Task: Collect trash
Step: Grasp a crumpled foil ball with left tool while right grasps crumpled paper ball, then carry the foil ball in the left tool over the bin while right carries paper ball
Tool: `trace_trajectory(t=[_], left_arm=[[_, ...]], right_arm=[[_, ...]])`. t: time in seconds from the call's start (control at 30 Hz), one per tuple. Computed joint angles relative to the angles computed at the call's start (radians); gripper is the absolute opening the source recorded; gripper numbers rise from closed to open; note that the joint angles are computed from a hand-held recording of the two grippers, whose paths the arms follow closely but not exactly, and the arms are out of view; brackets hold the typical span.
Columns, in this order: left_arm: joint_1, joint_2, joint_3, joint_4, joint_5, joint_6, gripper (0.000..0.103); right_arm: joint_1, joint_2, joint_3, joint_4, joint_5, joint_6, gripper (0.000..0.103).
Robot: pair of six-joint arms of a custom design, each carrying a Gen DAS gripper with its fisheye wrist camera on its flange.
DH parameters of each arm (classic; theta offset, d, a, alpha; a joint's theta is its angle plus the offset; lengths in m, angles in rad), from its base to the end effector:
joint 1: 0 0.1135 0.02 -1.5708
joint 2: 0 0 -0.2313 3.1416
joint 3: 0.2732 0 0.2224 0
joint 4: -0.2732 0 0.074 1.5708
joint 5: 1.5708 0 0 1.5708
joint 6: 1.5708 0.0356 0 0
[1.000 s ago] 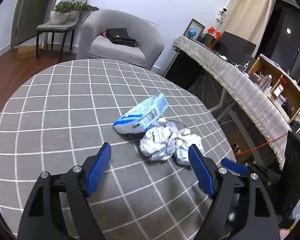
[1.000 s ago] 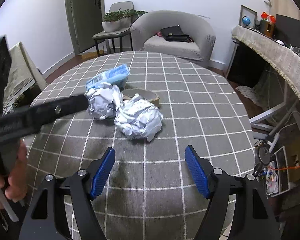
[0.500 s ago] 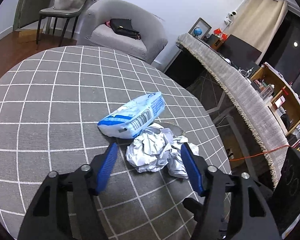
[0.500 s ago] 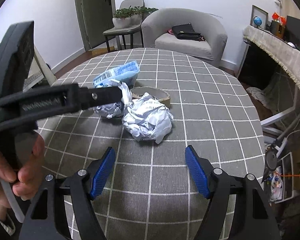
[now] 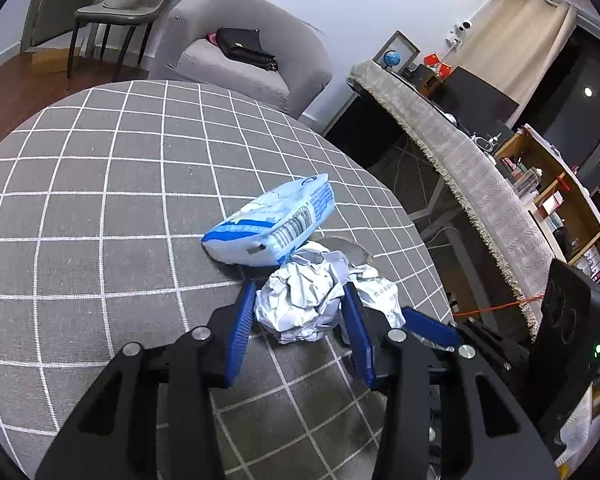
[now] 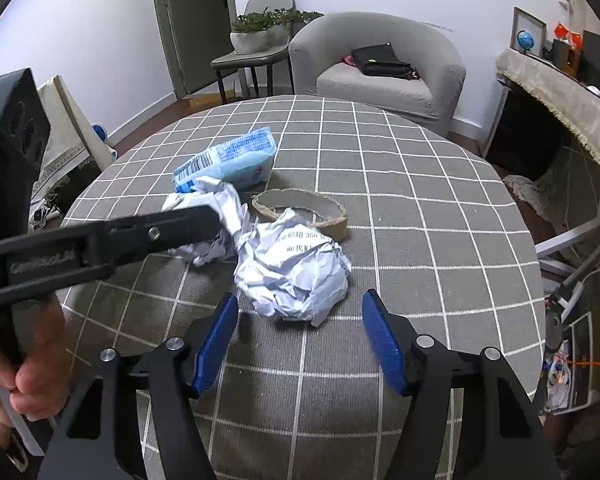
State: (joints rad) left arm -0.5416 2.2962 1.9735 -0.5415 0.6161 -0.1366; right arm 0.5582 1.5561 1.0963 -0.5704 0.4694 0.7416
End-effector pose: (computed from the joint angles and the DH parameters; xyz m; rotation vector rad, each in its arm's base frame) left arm 0.3857 -0.2560 0.1972 0.7831 2.3685 -1.0474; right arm 0.2541 0.1397 0.2128 0.3839 2.4117 -0.0553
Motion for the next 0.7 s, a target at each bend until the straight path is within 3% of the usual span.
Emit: trace_trajectory(t=[0.53,0.7], left_arm=[[0.098,-0.062,-0.069,-0.049,0.03,0.144,0.046],[0.149,-0.06,-0.063,-0.062,0.037,0.166,0.046]], right_arm=[[-0.027,0.128,0.13,-0.04,0.014,-0.031,0.065],[-0.019,0.165,0.186,-0.064,0.022,-0.021,0.057]])
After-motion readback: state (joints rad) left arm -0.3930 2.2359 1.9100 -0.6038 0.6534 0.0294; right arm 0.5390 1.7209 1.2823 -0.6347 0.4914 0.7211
